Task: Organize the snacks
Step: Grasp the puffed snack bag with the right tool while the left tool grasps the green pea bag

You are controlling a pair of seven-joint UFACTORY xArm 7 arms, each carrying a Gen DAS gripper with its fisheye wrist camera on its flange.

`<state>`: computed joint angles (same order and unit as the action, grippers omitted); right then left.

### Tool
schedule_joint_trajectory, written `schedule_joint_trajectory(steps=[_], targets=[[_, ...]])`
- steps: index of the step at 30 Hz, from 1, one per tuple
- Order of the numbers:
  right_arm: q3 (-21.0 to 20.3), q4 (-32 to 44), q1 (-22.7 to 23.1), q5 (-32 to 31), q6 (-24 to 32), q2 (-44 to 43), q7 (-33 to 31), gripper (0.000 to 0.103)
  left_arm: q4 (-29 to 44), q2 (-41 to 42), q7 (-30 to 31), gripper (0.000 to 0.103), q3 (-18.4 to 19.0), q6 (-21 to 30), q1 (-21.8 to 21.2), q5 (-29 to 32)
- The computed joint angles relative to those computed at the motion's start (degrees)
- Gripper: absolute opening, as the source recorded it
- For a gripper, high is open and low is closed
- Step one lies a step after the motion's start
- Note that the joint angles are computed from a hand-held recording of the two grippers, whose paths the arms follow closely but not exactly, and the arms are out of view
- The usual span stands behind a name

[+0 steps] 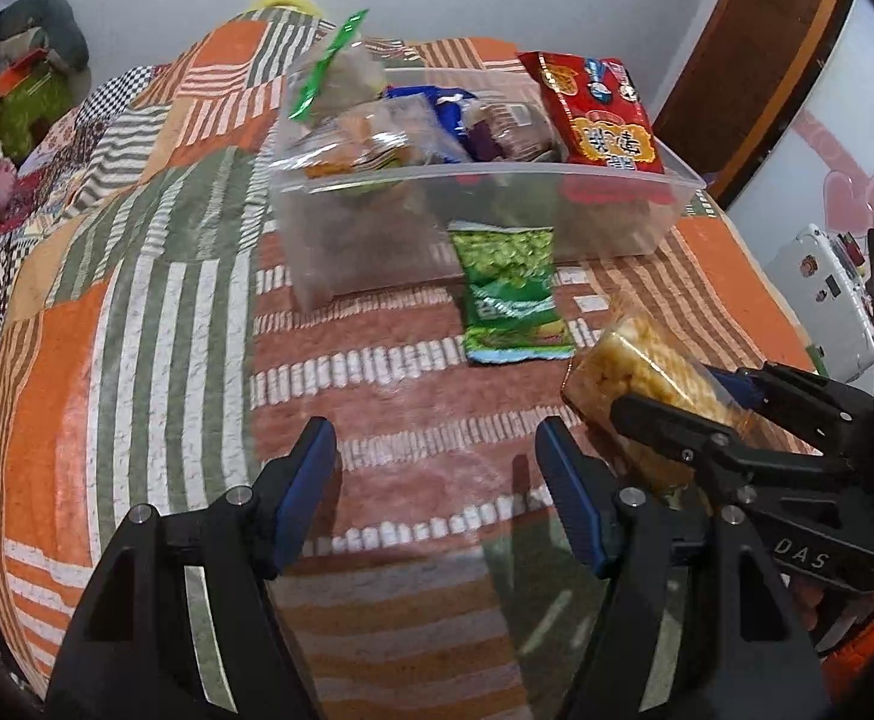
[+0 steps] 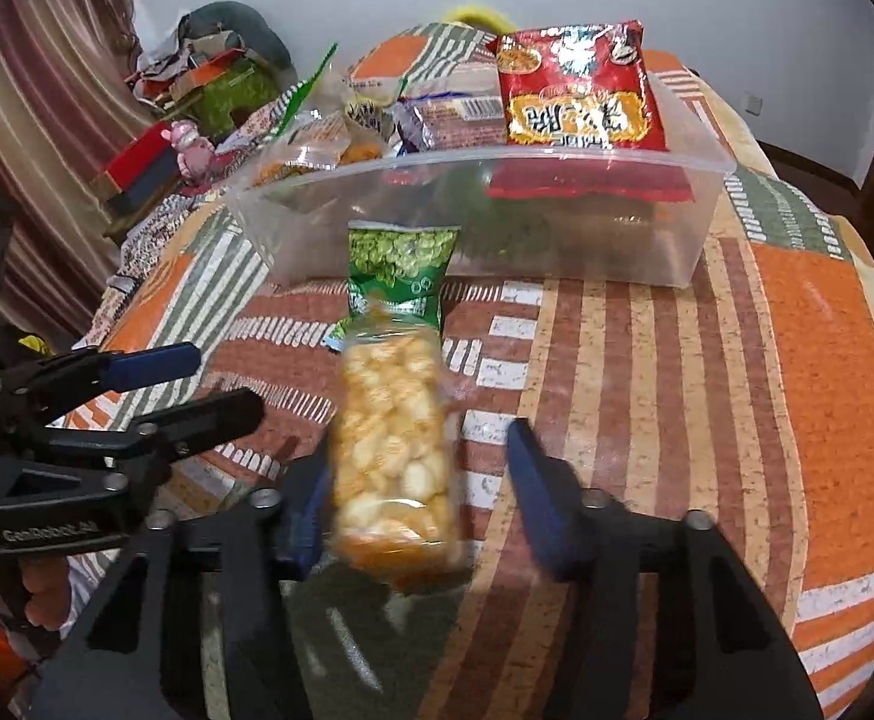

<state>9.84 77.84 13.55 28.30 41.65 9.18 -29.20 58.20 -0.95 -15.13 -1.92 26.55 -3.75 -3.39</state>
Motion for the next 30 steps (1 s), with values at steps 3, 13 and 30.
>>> schedule_joint_trajectory(steps=[3,13,30], targets=[[0.0,-0.5,-0.4,1.3,-0.3,-0.5,-1.2,0.031,2.0,1.5,0.3,0.069,-0.3,0.3,-0.3,-0.4],[-1.2,-0.7,-1.8,2.4,-4.2,-1.2,-2.5,0.030,10.2,8.9,-2.2,0.069,-0.3,0.8,-1.5,2.7],[-1.2,1.1,-4.0,3.0,-5.0,0.1,-1.8,0.030,18.3,17.6,-3.3,0.043,0.1,0.7,-2.7,7.3]])
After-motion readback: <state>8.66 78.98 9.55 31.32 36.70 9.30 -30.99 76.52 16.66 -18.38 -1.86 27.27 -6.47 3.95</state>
